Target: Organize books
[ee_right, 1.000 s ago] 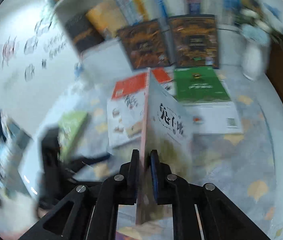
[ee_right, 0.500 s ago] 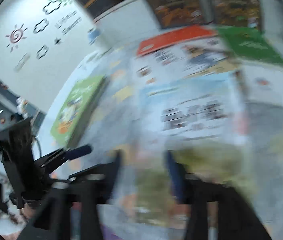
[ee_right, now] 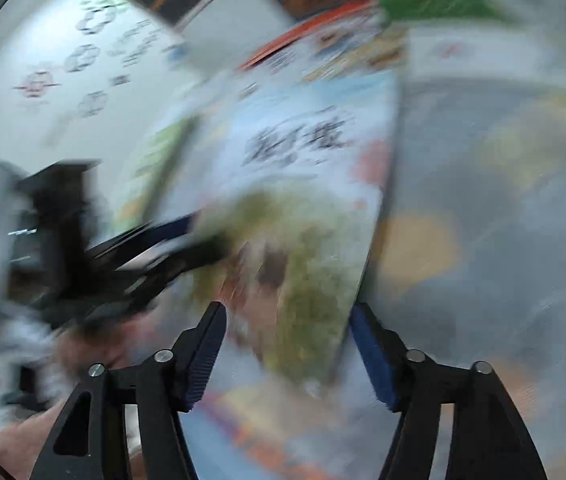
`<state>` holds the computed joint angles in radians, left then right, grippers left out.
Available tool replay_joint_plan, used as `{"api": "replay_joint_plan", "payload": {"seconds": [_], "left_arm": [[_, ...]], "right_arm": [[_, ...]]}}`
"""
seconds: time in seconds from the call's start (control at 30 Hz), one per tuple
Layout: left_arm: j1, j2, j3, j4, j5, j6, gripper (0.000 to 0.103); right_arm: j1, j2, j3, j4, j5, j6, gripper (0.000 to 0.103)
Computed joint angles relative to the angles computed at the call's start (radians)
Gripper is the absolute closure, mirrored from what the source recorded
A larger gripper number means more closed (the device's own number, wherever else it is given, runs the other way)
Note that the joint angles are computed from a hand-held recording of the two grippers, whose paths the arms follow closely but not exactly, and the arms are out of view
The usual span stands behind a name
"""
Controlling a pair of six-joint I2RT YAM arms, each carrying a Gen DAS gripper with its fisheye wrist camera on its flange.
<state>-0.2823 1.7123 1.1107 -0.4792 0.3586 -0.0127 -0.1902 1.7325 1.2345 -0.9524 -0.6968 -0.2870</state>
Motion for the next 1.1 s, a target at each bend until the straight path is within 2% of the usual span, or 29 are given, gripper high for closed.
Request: {"api": "replay_joint_plan", "payload": {"seconds": [0.03, 0.13, 0.17, 0.2, 0.3, 0.4, 0.43, 0.57, 0.73, 0.77, 0.83, 0.93, 1.1], "left_arm": [[0.017, 0.013, 0.016, -0.018, 0.027, 0.014, 0.037], [0.059, 0.065, 0.089, -0.087, 0.071, 0.028, 0.052], [0.063, 0.077, 0.1, -0.092, 0.078, 0.032, 0.054], [0.068, 0.087, 0.108, -0.091, 0.088, 0.037, 0.054], [0.081, 0.113, 0.128, -0.085, 0.127, 0.041, 0.056], [0.097, 0.137, 0.143, -0.076, 0.166, 0.039, 0.056], [0.099, 0.139, 0.138, -0.063, 0.17, 0.038, 0.056], [0.103, 0.139, 0.129, -0.035, 0.178, 0.03, 0.056], [0.041, 0.104, 0.091, 0.019, 0.051, 0.03, 0.055], [0.04, 0.099, 0.084, 0.026, 0.044, 0.026, 0.055], [0.045, 0.102, 0.085, 0.029, 0.052, 0.015, 0.055], [0.046, 0.114, 0.102, 0.015, 0.054, -0.003, 0.055], [-0.005, 0.108, 0.12, -0.019, -0.038, 0.005, 0.051]], "right_arm": [[-0.018, 0.007, -0.014, 0.029, -0.022, -0.005, 0.055], [-0.097, 0.13, 0.047, 0.002, -0.199, -0.003, 0.058], [-0.105, 0.157, 0.072, -0.017, -0.212, -0.017, 0.061], [-0.101, 0.169, 0.088, -0.022, -0.206, -0.029, 0.066], [-0.088, 0.189, 0.129, -0.051, -0.198, -0.069, 0.066], [-0.064, 0.215, 0.159, -0.026, -0.2, -0.028, 0.066], [-0.09, 0.193, 0.13, -0.048, -0.203, -0.067, 0.066], [-0.062, 0.184, 0.097, 0.054, -0.201, -0.013, 0.066], [-0.016, 0.136, 0.035, 0.213, -0.155, 0.094, 0.067], [-0.015, 0.13, 0.025, 0.23, -0.148, 0.109, 0.07], [-0.024, 0.121, 0.001, 0.261, -0.132, 0.14, 0.085], [-0.031, 0.106, -0.028, 0.301, -0.135, 0.189, 0.086], [0.071, -0.042, -0.101, 0.353, 0.096, 0.253, 0.081]]}}
